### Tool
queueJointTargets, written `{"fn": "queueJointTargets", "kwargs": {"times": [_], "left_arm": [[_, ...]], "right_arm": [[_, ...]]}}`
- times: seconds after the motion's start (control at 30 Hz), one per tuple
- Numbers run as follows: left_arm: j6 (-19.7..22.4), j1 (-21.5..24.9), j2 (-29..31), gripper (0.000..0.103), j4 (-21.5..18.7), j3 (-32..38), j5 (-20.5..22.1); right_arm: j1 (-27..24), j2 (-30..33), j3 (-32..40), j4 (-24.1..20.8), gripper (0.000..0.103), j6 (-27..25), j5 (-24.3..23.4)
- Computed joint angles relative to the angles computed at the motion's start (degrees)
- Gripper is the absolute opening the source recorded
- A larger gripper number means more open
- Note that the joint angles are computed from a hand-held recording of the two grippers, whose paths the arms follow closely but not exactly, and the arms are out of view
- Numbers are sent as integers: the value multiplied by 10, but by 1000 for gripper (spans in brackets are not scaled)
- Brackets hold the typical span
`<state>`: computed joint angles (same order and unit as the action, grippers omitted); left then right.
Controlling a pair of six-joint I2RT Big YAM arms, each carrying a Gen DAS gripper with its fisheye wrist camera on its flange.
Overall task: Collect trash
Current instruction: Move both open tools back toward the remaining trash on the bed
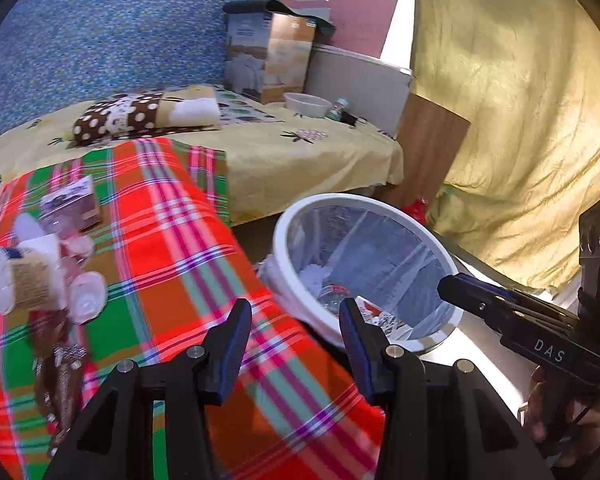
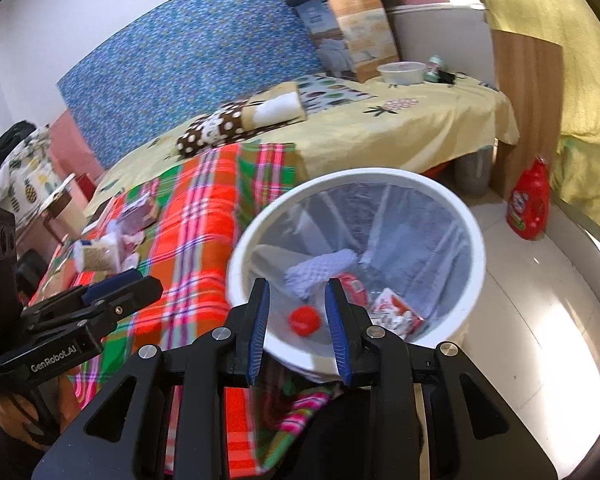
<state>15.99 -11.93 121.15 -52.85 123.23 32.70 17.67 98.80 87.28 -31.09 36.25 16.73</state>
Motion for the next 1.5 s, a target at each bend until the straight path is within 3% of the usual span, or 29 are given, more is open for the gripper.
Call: {"fn": "queueJointTargets", "kwargs": {"times": [0.7, 1.5], "left_arm": [[-29, 66, -75, 45, 93, -129, -50], [-78, 125, -70, 45, 115, -121, -97]], "right_arm": [[41, 43, 62, 6, 31, -64, -46], [64, 104, 161, -31, 31, -117, -79]]}}
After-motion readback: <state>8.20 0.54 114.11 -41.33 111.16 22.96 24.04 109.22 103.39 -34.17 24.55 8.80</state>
